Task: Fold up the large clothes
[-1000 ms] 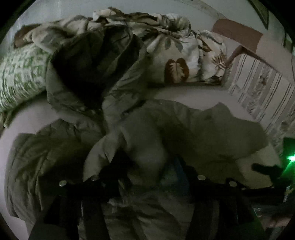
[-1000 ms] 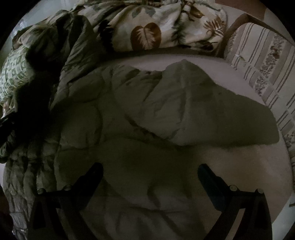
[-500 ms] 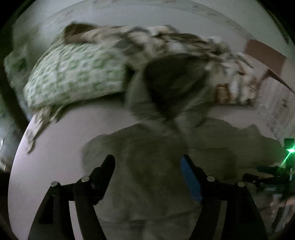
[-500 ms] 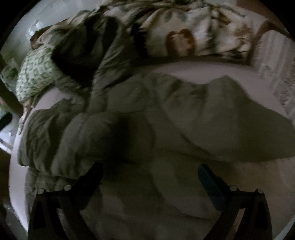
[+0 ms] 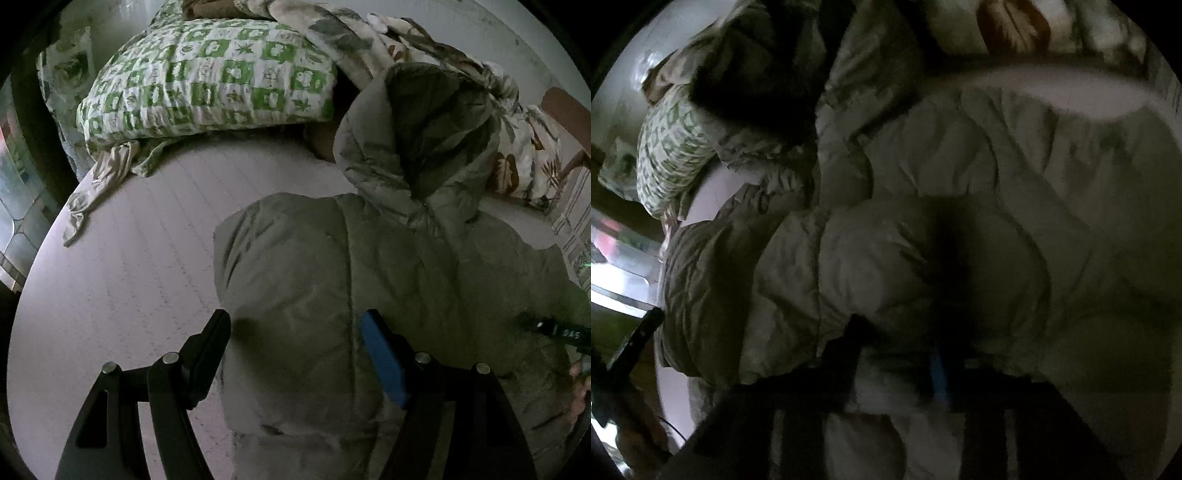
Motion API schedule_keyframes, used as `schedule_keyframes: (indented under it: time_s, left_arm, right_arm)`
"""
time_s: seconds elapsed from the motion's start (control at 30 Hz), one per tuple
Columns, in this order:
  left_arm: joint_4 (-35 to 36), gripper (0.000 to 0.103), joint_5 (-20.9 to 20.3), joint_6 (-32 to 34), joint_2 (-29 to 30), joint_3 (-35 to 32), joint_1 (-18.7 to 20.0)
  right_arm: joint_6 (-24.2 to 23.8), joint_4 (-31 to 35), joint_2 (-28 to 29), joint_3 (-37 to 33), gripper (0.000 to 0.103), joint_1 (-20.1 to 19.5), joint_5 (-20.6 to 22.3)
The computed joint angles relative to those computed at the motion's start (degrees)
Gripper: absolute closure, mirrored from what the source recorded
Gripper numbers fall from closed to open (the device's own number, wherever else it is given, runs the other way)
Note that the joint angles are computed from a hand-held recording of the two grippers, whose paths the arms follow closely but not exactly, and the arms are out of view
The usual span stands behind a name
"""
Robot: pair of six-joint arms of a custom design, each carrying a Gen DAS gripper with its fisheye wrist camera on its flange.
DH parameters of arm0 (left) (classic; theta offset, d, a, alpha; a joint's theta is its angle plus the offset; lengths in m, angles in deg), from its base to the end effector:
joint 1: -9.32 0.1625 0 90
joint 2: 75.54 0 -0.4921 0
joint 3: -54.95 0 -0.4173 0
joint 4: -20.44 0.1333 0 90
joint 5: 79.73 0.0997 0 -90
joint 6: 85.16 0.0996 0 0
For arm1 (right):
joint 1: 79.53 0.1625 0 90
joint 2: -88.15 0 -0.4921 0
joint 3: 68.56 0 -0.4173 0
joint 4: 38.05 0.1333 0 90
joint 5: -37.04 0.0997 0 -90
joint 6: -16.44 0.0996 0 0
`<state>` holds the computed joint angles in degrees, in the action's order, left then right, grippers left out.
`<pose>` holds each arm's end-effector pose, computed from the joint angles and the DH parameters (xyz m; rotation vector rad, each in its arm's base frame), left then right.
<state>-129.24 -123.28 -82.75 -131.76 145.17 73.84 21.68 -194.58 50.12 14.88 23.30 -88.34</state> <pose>-0.1325 -0.7557 0.3195 0.3413 2.3230 -0.7224 0.2520 -0.7660 0.1287 0.0173 -2.5315 0.5918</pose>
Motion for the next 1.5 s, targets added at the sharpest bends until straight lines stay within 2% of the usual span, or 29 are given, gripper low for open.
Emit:
schedule_keyframes:
  time_s: [0.07,0.17,0.2,0.27,0.33,0.37,0.4,0.5,0.6,0.97,1.17,1.37,1.5]
  left_arm:
    - [-0.82,0.029,0.55,0.74,0.55,0.31,0.01]
    - [-0.96,0.029,0.70,0.86,1.17,0.75,0.08]
    - [-0.33,0.029,0.76,0.48,1.34,0.77,0.10]
    - [1.52,0.029,1.43,-0.23,2.04,0.60,0.18]
    - [2.04,0.029,3.64,0.20,2.91,0.86,0.04]
    - [1.48,0.029,4.51,1.02,3.22,1.20,-0.07]
    - [0.89,0.029,5.07,1.74,3.29,1.55,-0.20]
    - [1.01,0.028,5.42,2.27,2.90,1.83,-0.40]
    - [2.50,0.028,4.99,0.57,1.60,1.98,-0.74]
    - [-0.11,0.028,4.59,2.30,-1.80,6.23,-5.01]
    - [-1.41,0.028,4.31,2.20,-2.19,8.62,-6.84]
    - [-1.69,0.027,5.85,2.83,-1.45,10.11,-7.79]
    - [-1.68,0.027,6.77,2.36,-0.45,10.07,-7.78]
  right_arm:
    - [-2.77,-1.40,0.54,-0.62,0.080,1.13,-4.99]
    - [-9.71,-7.53,2.57,-2.32,0.080,2.39,-16.62]
    - [-11.57,-8.66,3.13,-2.99,0.080,2.15,-18.27]
    - [-10.13,-7.16,2.67,-3.04,0.078,1.16,-16.34]
    - [-8.27,-6.29,2.37,-2.67,0.059,-0.03,-14.83]
    - [-9.16,-7.19,2.17,-2.16,0.014,-0.56,-13.99]
    - [-9.58,-8.69,2.01,-1.46,0.000,-1.08,-12.92]
    - [-8.48,-9.03,0.54,0.43,0.000,-1.92,-9.46]
    - [-8.45,-11.00,-1.92,3.35,0.000,-2.15,-8.35]
    - [-7.78,-16.99,-13.08,14.69,0.000,-4.28,-8.37]
    - [-4.50,-15.10,-22.44,21.17,0.000,-8.47,-9.03]
    - [-3.14,-15.36,-28.99,23.31,0.000,-14.25,-13.00]
    - [2.74,-12.90,-32.91,23.11,0.000,-19.45,-9.60]
